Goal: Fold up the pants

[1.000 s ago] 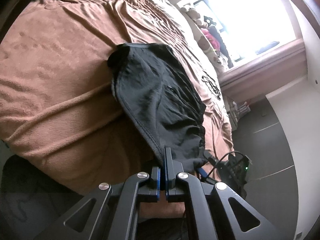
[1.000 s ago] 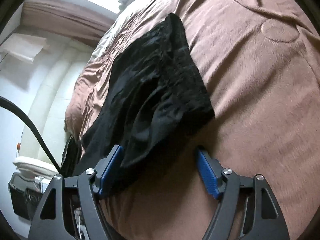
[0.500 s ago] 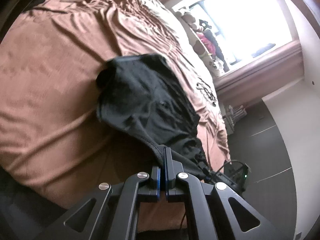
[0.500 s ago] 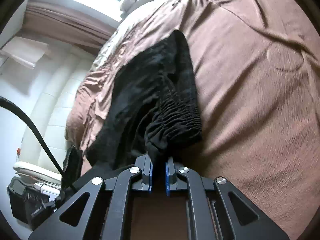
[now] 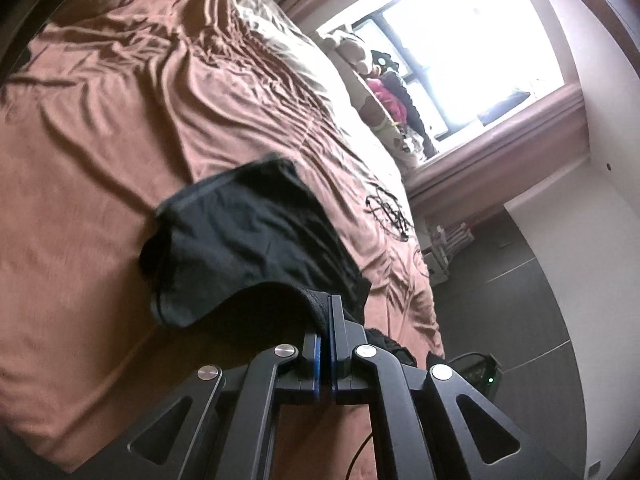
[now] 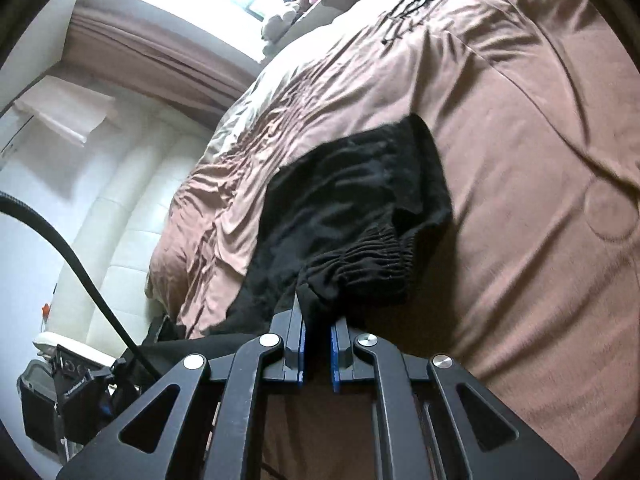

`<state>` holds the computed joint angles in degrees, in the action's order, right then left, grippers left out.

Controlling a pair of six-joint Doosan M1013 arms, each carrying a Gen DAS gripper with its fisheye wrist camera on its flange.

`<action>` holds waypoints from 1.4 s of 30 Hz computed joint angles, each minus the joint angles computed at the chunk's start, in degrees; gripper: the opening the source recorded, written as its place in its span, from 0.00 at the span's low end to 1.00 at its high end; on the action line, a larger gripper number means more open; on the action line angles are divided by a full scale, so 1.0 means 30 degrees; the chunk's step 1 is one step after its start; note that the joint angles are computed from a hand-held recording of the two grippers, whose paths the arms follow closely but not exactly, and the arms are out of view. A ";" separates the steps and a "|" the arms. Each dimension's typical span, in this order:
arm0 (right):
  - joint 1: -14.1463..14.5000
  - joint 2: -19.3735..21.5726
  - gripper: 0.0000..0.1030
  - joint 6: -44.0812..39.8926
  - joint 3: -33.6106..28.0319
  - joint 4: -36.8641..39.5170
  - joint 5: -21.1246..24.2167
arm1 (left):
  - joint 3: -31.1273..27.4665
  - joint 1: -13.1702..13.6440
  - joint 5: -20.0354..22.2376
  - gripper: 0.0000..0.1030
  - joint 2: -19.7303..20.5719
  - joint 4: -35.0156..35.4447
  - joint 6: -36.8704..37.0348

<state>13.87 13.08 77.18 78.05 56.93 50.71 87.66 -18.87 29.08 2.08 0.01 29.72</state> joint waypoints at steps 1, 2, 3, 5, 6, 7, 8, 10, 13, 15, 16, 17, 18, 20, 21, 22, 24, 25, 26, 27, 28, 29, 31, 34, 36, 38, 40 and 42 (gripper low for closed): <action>0.0077 0.0139 0.06 0.0211 -0.0261 -0.0187 -0.0034 | -0.0203 0.0164 0.0044 0.02 0.0137 -0.0251 0.0388; 0.0128 0.0272 0.06 0.0444 -0.0499 -0.0339 -0.0031 | -0.0455 0.0334 0.0128 0.02 0.0305 -0.0539 0.0764; 0.0193 0.0436 0.06 0.0750 -0.0790 -0.0517 -0.0016 | -0.0678 0.0509 0.0198 0.02 0.0473 -0.0863 0.1182; 0.0348 0.0790 0.06 0.1244 -0.1427 -0.0912 -0.0024 | -0.1149 0.0808 0.0360 0.02 0.0816 -0.1427 0.2035; 0.0442 0.0974 0.06 0.1469 -0.1760 -0.1136 -0.0072 | -0.1391 0.1019 0.0408 0.02 0.1010 -0.1921 0.2604; 0.0511 0.1136 0.06 0.1653 -0.2054 -0.1302 -0.0029 | -0.1701 0.1198 0.0609 0.02 0.1233 -0.2354 0.3097; 0.0572 0.1376 0.06 0.1953 -0.2450 -0.1480 0.0157 | -0.2065 0.1376 0.0881 0.02 0.1504 -0.2600 0.3555; 0.0701 0.1832 0.06 0.2638 -0.3193 -0.1973 0.0369 | -0.2740 0.1687 0.1368 0.02 0.2029 -0.3105 0.4453; 0.0834 0.2466 0.06 0.3486 -0.4226 -0.2684 0.0576 | -0.3639 0.2096 0.2151 0.02 0.2744 -0.3967 0.5454; 0.0920 0.2949 0.06 0.3951 -0.4998 -0.3043 0.0820 | -0.4234 0.2360 0.2615 0.02 0.3263 -0.4339 0.5940; 0.0972 0.3174 0.06 0.4245 -0.5378 -0.3314 0.0952 | -0.4569 0.2532 0.2886 0.02 0.3584 -0.4633 0.6213; 0.1023 0.3418 0.06 0.4471 -0.5760 -0.3553 0.1090 | -0.4759 0.2624 0.3069 0.03 0.3766 -0.4735 0.6302; 0.1062 0.3637 0.06 0.4620 -0.6079 -0.3683 0.1217 | -0.5038 0.2761 0.3330 0.02 0.4036 -0.4806 0.6389; 0.1122 0.4153 0.06 0.4985 -0.6760 -0.3839 0.1484 | -0.5534 0.3004 0.3724 0.03 0.4570 -0.4991 0.6679; 0.1138 0.4384 0.06 0.5115 -0.7045 -0.3904 0.1591 | -0.5767 0.3108 0.3940 0.03 0.4823 -0.5016 0.6775; 0.1164 0.4620 0.06 0.5279 -0.7343 -0.3994 0.1672 | -0.6055 0.3265 0.4212 0.02 0.5164 -0.5192 0.6946; 0.1218 0.5092 0.06 0.5377 -0.7927 -0.4142 0.1749 | -0.6480 0.3499 0.4580 0.02 0.5677 -0.5477 0.7235; 0.1222 0.5301 0.06 0.5345 -0.8157 -0.4070 0.1781 | -0.6748 0.3615 0.4822 0.02 0.5985 -0.5564 0.7321; 0.1206 0.5504 0.06 0.5248 -0.8361 -0.3867 0.1817 | -0.7028 0.3760 0.5111 0.03 0.6334 -0.5758 0.7437; 0.1205 0.5684 0.07 0.5100 -0.8517 -0.3625 0.1812 | -0.7289 0.3899 0.5363 0.03 0.6665 -0.5915 0.7457; 0.1202 0.5893 0.10 0.4986 -0.8712 -0.3413 0.1800 | -0.7555 0.3989 0.5578 0.03 0.6919 -0.5975 0.7497; 0.1208 0.6053 0.12 0.4893 -0.8831 -0.3299 0.1728 | -0.7930 0.4083 0.5945 0.03 0.7285 -0.5830 0.7513; 0.1289 0.6361 0.33 0.4707 -0.9188 -0.3401 0.1776 | -0.8726 0.4177 0.6762 0.05 0.7928 -0.5005 0.7098; 0.1331 0.6595 0.67 0.3887 -0.9494 -0.3150 0.1867 | -0.9631 0.4512 0.7919 0.25 0.8717 -0.5345 0.7473; 0.1372 0.6586 0.68 0.3709 -0.9604 -0.3463 0.1660 | -0.9829 0.4501 0.8189 0.46 0.8809 -0.4447 0.7401; 0.1286 0.6579 0.68 0.2934 -0.9539 -0.2780 0.1669 | -0.9851 0.4403 0.8292 0.62 0.8710 -0.3209 0.7226; 0.1350 0.6491 0.68 0.2924 -0.9563 -0.3512 0.1713 | -0.9766 0.4400 0.8221 0.62 0.8604 -0.2984 0.7734; 0.1436 0.6487 0.68 0.3046 -0.9804 -0.4820 0.1905 | -1.0076 0.4252 0.8996 0.62 0.8710 -0.2171 0.8557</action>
